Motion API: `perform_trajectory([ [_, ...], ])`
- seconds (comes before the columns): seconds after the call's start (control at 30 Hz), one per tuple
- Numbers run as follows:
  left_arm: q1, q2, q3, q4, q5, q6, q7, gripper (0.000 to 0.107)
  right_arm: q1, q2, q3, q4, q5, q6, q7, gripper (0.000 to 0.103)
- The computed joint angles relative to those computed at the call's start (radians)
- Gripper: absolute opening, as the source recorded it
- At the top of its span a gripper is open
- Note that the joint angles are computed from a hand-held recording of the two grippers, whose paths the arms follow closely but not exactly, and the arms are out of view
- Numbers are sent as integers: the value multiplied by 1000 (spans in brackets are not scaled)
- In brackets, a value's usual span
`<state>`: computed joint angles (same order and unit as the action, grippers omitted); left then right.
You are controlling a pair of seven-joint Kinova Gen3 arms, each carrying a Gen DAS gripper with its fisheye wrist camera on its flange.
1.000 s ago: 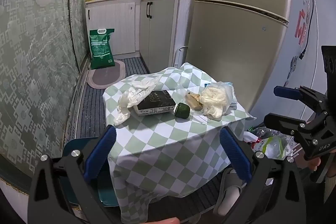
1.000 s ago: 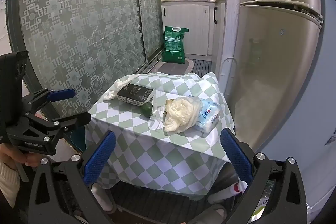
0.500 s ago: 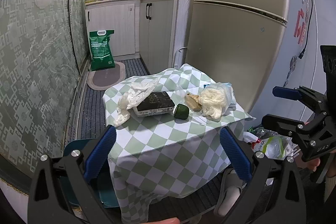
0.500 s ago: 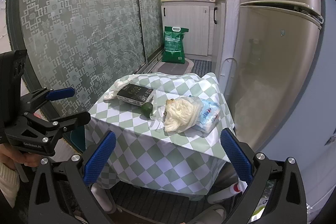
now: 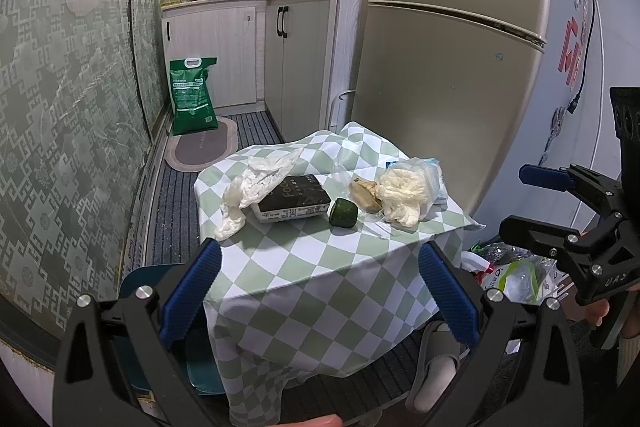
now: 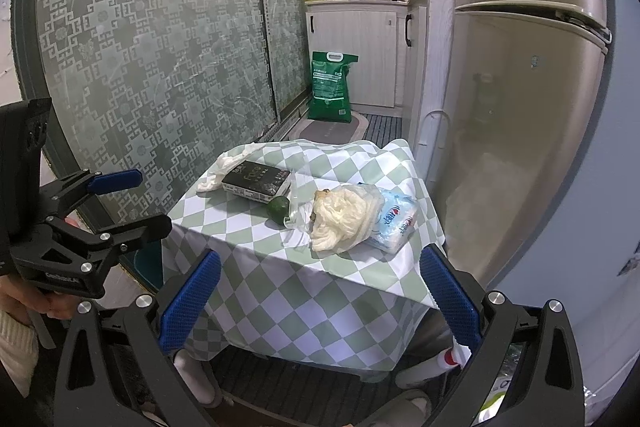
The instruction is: Collect trash
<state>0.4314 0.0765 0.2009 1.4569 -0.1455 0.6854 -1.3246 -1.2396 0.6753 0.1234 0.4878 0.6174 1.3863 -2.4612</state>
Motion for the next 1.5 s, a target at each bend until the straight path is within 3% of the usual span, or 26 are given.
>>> perform_trajectory([
  [1.5,-2,-21,7,36,-5,-17,5,100,-22,-12,-1,16,20,-14,-20,100],
])
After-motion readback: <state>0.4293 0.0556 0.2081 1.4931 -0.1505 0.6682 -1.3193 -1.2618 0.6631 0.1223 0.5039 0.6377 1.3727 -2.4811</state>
